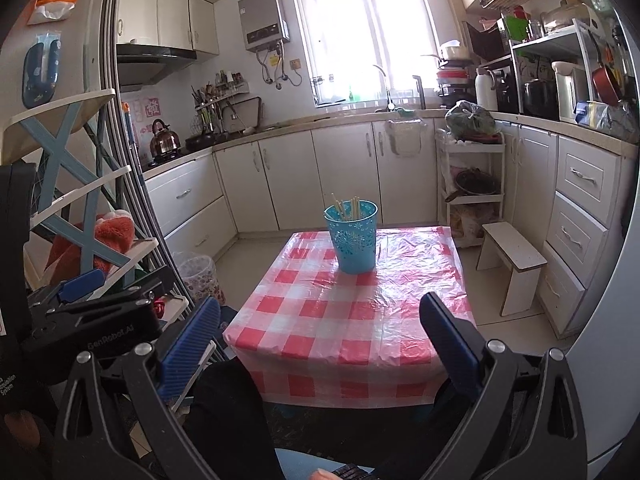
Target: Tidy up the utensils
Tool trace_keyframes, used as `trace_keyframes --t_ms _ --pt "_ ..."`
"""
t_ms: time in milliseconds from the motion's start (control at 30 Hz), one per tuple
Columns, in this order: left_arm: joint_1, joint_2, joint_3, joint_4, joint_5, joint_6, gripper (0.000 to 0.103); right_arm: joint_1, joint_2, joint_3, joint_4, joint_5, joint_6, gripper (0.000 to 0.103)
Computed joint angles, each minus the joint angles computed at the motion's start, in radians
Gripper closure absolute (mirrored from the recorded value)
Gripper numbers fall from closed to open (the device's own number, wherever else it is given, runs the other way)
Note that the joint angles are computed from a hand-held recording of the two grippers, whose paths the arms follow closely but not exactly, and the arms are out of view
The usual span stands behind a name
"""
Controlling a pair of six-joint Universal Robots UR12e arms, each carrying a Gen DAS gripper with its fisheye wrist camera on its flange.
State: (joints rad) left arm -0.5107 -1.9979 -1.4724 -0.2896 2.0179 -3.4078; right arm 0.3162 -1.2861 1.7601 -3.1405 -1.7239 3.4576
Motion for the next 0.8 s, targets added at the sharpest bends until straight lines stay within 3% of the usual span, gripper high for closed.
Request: trace_keyframes --t_ms 800 --pt "0.007 0.018 -0.032 0.026 -0.01 -0.019 0.008 0.015 -0.004 0.002 0.003 -0.011 -0.017 0.007"
